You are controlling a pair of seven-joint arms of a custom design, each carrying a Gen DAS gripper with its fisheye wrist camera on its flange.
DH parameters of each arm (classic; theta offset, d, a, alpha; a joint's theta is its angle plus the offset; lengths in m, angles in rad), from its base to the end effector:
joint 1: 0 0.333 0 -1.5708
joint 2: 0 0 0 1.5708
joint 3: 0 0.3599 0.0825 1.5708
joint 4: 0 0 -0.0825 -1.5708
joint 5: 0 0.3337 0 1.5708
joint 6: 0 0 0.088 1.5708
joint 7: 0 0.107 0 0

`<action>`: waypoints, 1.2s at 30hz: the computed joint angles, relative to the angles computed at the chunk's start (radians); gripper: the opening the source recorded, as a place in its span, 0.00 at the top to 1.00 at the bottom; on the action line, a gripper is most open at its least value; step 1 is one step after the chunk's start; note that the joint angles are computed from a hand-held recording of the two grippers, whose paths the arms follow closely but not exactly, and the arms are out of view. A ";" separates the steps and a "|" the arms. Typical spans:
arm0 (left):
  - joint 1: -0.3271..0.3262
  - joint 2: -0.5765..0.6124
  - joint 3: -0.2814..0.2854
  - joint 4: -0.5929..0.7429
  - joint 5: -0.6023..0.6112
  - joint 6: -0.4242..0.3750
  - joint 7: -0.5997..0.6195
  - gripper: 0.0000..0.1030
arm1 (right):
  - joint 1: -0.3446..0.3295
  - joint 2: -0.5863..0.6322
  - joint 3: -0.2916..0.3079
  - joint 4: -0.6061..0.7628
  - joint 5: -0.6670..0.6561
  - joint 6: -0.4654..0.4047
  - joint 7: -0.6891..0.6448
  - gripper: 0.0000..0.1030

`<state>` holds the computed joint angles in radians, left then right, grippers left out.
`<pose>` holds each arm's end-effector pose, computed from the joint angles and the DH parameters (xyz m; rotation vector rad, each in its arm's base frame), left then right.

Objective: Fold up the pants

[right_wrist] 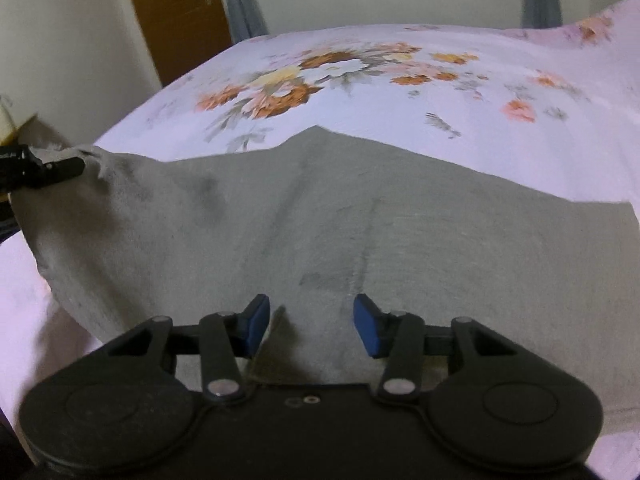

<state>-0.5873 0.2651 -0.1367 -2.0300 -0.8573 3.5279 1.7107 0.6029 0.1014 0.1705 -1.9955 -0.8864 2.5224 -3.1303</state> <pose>0.5015 -0.3081 0.5134 -1.8533 1.5764 -1.4595 0.4059 0.4014 0.5232 -1.5824 1.9020 -0.5637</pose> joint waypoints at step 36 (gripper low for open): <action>-0.524 0.013 0.401 0.190 1.030 -0.551 -0.437 0.74 | -0.261 -0.484 0.130 -0.471 -0.011 0.181 0.383 0.37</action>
<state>-1.1114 0.2781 0.2647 -1.8404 0.1723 2.9774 1.2741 0.3418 -0.3830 0.3004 -2.4662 -0.8973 2.7029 -2.7468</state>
